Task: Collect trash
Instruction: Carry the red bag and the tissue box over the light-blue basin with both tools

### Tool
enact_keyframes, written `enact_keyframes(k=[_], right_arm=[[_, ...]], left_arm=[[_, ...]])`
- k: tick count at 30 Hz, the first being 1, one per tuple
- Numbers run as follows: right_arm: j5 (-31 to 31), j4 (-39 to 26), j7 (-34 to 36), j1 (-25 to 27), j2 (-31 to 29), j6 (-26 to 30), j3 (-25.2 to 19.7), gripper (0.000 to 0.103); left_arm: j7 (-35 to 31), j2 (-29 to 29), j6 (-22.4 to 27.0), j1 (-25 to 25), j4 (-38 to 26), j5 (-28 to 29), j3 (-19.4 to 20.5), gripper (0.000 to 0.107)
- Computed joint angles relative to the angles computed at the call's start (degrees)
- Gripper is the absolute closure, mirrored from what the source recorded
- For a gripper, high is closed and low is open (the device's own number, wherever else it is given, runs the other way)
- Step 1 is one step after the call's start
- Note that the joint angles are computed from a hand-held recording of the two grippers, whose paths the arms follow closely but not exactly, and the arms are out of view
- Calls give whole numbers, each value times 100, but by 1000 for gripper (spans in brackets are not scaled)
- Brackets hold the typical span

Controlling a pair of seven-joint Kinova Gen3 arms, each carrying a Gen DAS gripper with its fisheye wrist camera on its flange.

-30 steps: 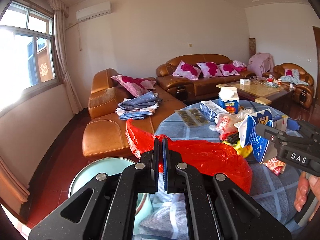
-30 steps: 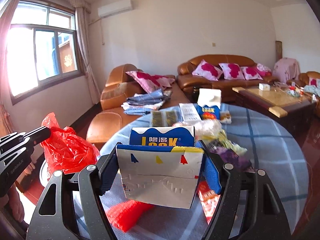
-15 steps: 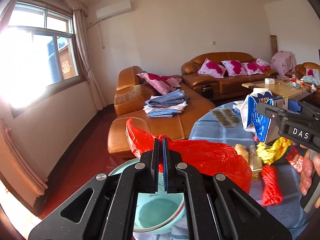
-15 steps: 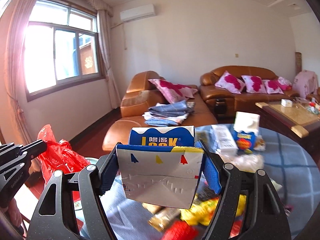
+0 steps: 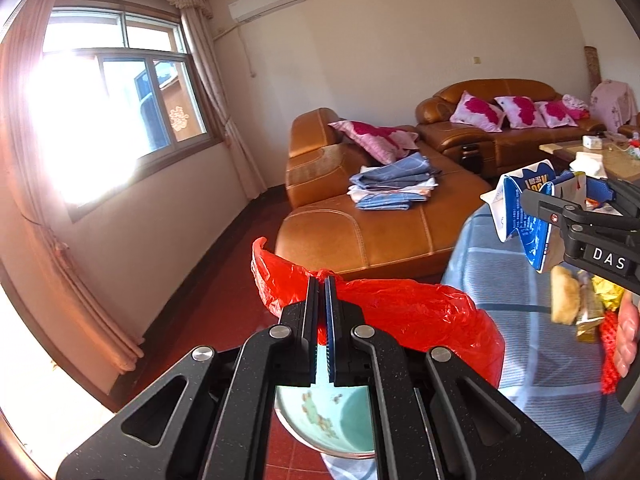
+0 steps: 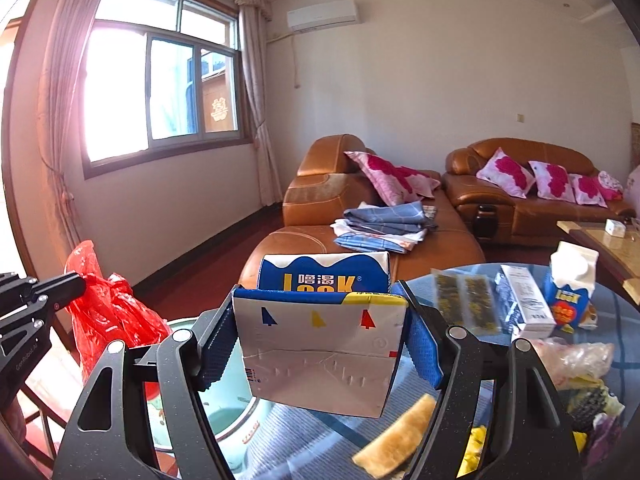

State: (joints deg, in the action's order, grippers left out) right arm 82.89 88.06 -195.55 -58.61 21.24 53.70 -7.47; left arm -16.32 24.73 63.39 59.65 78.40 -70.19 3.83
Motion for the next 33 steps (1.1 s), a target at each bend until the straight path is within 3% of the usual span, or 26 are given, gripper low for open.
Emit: enact_keyframes(k=[18,33], right_arm=[[-558,-595,1365,162,451,-1367,382,30],[-866,-706,1914,-45,612,-1666,681,30]], left_arm=[[-382,169,713,-104,-245,181,-82,105],[-808,326,888,-119,-440,446,-202,104]])
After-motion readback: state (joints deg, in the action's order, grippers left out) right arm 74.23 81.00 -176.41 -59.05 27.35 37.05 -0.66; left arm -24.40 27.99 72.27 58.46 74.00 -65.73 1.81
